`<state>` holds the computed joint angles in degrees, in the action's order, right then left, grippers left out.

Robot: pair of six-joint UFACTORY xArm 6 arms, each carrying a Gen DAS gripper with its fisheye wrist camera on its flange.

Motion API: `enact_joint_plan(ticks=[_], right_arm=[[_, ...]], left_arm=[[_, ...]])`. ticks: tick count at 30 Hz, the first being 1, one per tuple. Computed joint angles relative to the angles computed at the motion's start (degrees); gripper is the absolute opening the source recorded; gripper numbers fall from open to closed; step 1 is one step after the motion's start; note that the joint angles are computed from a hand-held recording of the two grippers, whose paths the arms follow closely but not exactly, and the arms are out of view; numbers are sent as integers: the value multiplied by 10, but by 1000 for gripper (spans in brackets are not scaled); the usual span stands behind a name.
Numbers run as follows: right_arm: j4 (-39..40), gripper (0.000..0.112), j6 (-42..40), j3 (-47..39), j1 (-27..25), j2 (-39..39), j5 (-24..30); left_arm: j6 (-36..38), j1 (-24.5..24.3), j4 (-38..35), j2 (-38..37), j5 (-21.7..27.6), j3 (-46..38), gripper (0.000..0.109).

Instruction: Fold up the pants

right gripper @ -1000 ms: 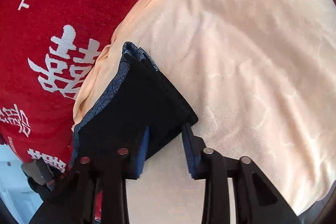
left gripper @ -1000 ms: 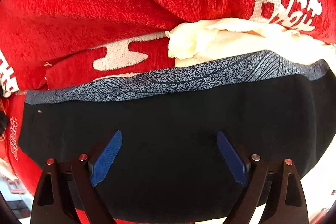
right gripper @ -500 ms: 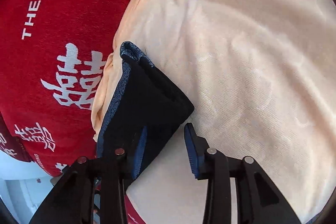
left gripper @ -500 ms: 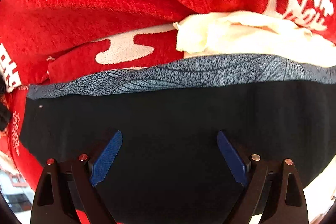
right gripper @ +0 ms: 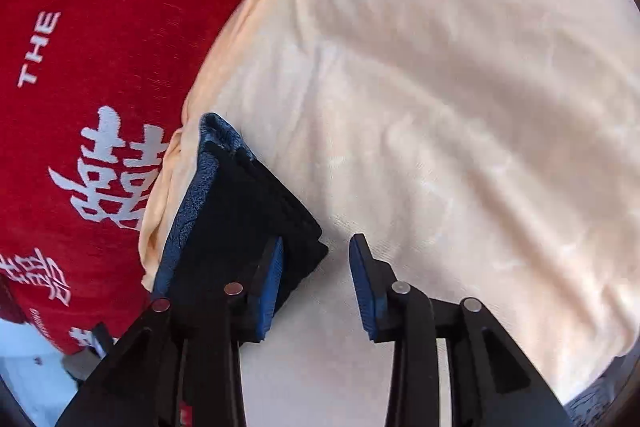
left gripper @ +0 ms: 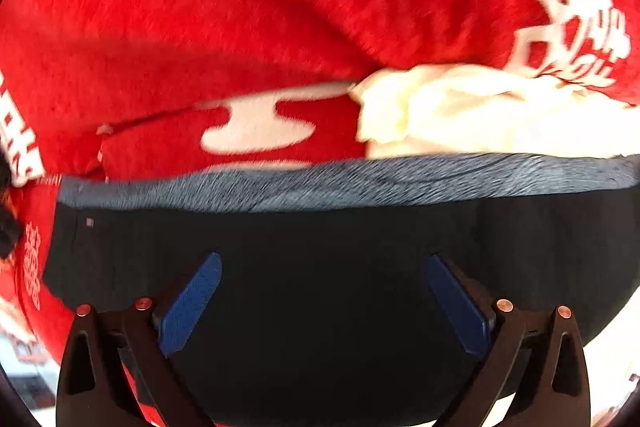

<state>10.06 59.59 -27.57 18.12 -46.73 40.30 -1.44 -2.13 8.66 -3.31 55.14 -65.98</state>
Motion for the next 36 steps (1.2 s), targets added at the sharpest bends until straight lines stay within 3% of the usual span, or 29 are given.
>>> enact_joint_plan(ticks=[2, 5, 8, 11, 12, 14, 18, 23, 27, 30, 33, 36], right_arm=[[-16, 38, -67, -59, 30, 44, 8], [13, 38, -213, -169, 65, 197, -8], [23, 38, -285, -243, 77, 319, -6], [-73, 35, -255, -287, 73, 391, -42], [-107, 35, -245, -307, 68, 411, -32], [-124, 35, -237, -321, 60, 427, -32], [-115, 38, -213, -338, 63, 414, 14], [-14, 44, -210, -298, 95, 350, -7], [67, 48, -190, -287, 175, 337, -51], [123, 50, -168, -300, 259, 368, -112], [223, 50, -175, -344, 347, 444, -199], [327, 50, -205, -419, 416, 540, -245]], left_arm=[[-5, -18, 7, 21, -10, -14, 103], [-54, -41, 47, 67, -33, -35, 103], [-88, -30, 35, 107, -63, -58, 103], [-119, -17, 61, 148, -49, -105, 103], [-126, -11, 64, 157, -37, -120, 103], [-123, 6, 61, 165, -8, -146, 103], [-71, 32, 56, 110, 1, -111, 103], [27, 86, 40, 6, -4, -18, 103], [93, 152, -2, -26, 16, 10, 103], [147, 208, -14, -9, 13, -5, 103], [192, 259, -13, 19, -31, -25, 103], [220, 315, 15, 90, -91, -67, 103]])
